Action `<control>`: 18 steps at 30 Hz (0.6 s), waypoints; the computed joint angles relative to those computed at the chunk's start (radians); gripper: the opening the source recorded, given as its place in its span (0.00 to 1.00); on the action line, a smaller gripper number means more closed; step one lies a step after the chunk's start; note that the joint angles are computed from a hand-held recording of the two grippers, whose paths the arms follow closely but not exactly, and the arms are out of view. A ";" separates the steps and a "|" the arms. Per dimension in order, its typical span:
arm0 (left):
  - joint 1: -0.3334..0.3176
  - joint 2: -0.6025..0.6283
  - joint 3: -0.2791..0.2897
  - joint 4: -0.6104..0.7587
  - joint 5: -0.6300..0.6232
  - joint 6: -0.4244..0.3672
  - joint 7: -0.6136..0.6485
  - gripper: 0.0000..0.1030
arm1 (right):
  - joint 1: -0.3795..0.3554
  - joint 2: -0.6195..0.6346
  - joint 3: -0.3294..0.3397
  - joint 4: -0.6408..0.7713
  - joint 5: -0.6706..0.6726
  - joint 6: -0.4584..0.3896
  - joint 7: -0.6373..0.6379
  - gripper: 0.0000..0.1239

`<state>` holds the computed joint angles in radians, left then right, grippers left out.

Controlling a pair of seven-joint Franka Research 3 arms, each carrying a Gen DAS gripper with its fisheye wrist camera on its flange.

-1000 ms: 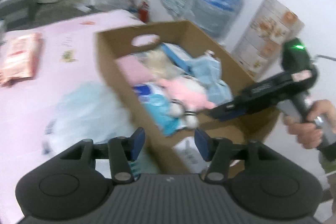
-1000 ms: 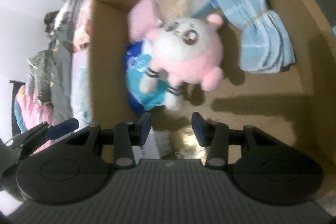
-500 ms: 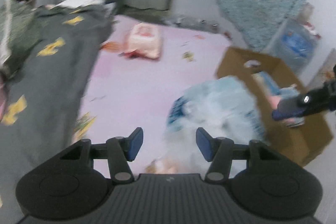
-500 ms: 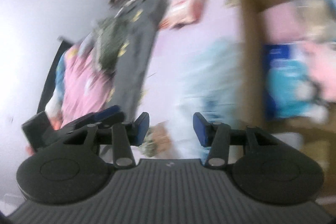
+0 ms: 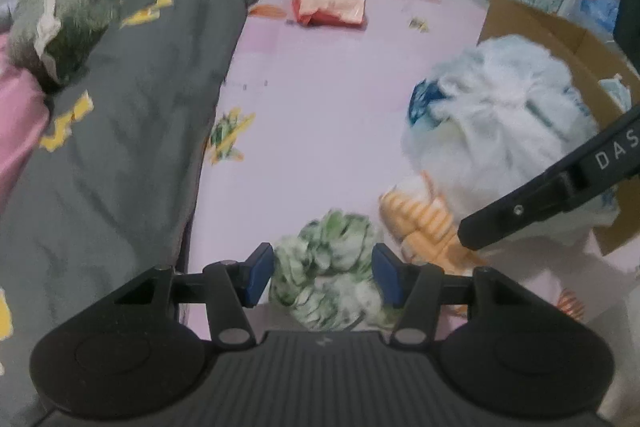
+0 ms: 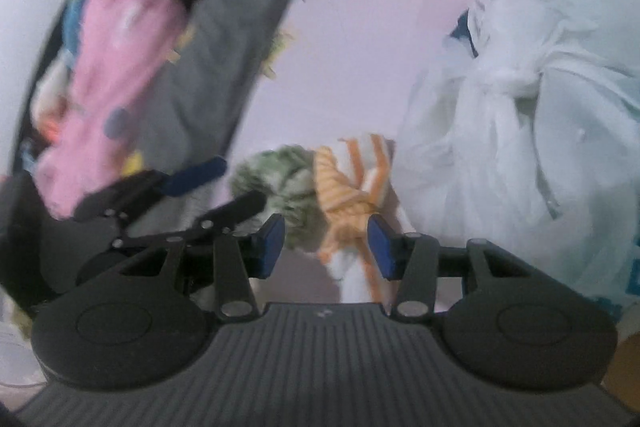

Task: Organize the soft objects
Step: 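Grasp the green floral scrunchie with the left tool while the right tool grasps the orange-striped cloth, then carry both held items into the cardboard box and open both tools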

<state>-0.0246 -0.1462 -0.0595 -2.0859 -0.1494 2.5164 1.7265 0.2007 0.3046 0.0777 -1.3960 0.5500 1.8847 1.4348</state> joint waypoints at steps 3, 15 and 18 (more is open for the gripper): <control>0.003 0.020 0.007 0.001 -0.027 -0.004 0.019 0.54 | 0.026 0.020 -0.003 0.012 -0.063 0.007 0.025 0.37; 0.016 0.046 0.002 0.006 -0.100 0.015 0.035 0.12 | 0.039 0.115 0.010 0.101 -0.093 -0.034 0.071 0.30; 0.016 0.025 0.009 0.003 -0.146 0.024 0.053 0.11 | 0.031 0.095 0.014 0.075 -0.063 -0.011 0.065 0.29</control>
